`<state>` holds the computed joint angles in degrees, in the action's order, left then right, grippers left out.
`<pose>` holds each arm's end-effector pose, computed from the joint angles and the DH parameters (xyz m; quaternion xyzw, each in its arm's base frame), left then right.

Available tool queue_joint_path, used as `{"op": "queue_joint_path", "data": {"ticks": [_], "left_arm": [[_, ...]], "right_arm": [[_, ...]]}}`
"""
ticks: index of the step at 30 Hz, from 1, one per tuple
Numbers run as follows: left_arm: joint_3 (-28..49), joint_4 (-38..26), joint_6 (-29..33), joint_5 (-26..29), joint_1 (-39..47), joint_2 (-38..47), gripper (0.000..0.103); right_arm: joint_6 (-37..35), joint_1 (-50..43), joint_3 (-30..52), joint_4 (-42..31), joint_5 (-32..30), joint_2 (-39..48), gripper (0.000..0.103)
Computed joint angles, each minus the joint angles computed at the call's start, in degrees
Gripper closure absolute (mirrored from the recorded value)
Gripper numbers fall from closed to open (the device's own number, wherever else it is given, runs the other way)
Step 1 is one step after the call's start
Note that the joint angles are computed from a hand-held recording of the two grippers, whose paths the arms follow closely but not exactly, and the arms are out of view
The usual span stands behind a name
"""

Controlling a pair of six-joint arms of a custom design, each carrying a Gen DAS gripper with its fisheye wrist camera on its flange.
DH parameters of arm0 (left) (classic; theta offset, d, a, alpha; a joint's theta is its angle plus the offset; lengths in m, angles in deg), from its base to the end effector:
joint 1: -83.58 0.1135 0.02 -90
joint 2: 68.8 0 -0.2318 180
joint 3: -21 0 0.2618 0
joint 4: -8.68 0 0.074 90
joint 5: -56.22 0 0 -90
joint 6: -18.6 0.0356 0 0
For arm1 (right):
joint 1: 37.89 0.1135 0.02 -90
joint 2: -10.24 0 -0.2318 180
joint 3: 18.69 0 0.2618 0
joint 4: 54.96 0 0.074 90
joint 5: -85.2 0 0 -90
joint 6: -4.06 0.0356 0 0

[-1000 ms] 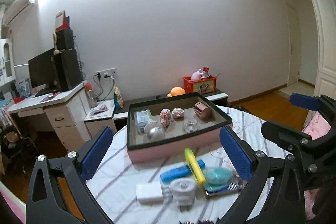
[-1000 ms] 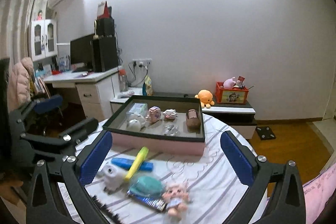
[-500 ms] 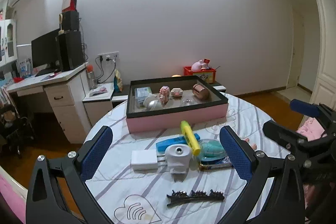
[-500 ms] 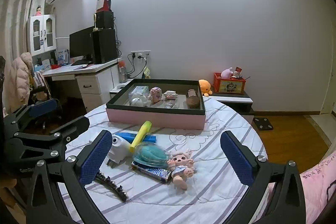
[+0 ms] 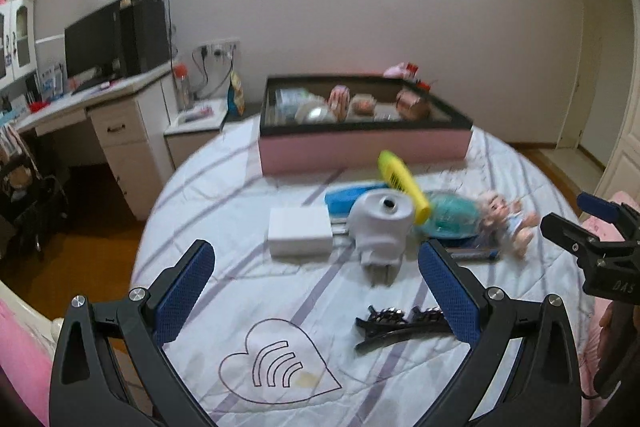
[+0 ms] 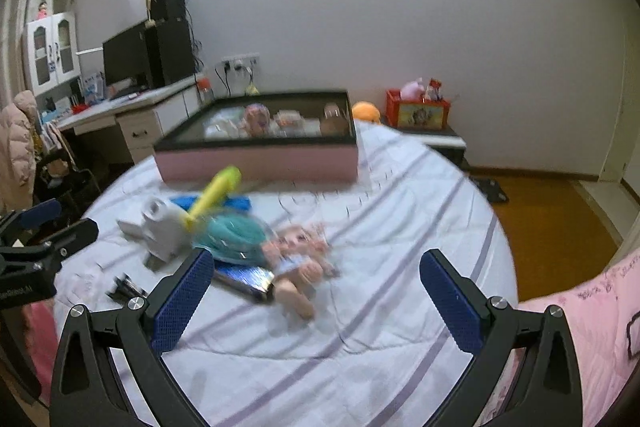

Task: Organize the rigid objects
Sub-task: 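Grasp the pig-eared doll with right tool while left tool grasps white round plug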

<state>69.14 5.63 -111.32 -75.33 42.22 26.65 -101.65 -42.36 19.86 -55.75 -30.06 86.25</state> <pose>0.2286 -0.1698 0.0743 -0.1092 0.8810 0.0467 0.4579 0.2556 -0.0047 0.1135 -0.1809 0.8644 0.1191 0.4537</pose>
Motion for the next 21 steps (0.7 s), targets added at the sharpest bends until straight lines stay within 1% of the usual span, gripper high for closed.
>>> {"op": "queue_joint_path", "data": {"ticks": [3, 6, 8, 10, 13, 15, 16, 17, 18, 21], "left_arm": [[1.3, 1.0, 0.6, 1.9, 1.4, 2.8, 0.000], [2.3, 2.1, 1.5, 3.8, 2.5, 4.7, 0.000], [3.2, 2.1, 2.0, 4.7, 3.0, 5.8, 0.000], [4.3, 2.2, 2.4, 5.3, 3.5, 6.9, 0.000], [6.8, 1.3, 4.3, 6.0, 4.0, 8.7, 0.000], [8.7, 0.2, 5.5, 5.9, 4.1, 10.0, 0.000], [9.5, -0.2, 5.9, 6.0, 4.2, 10.4, 0.000], [10.4, -0.7, 6.2, 6.1, 4.4, 10.9, 0.000], [11.1, -1.0, 6.5, 6.3, 4.6, 11.3, 0.000], [13.0, -1.3, 7.1, 7.1, 5.3, 12.3, 0.000]], "right_arm": [[-0.5, 0.5, 2.5, 1.7, 2.3, 7.0, 0.000], [-0.3, 0.6, 5.8, 1.8, 3.1, 13.1, 0.000], [-0.1, 0.3, 9.2, -1.1, 2.1, 16.3, 0.000], [0.1, 0.0, 11.3, -2.8, 0.9, 17.3, 0.001], [-1.8, 1.7, 14.6, -5.1, 2.1, 19.0, 0.005], [-2.8, 3.0, 17.9, -8.1, 1.9, 21.3, 0.016], [-3.5, 3.9, 19.0, -9.3, 2.8, 22.2, 0.033], [-3.9, 4.6, 20.1, -10.0, 2.9, 23.4, 0.045], [-4.0, 4.7, 21.2, -11.3, 2.2, 24.2, 0.049], [-5.1, 5.2, 21.7, -12.5, 2.5, 24.1, 0.051]]}}
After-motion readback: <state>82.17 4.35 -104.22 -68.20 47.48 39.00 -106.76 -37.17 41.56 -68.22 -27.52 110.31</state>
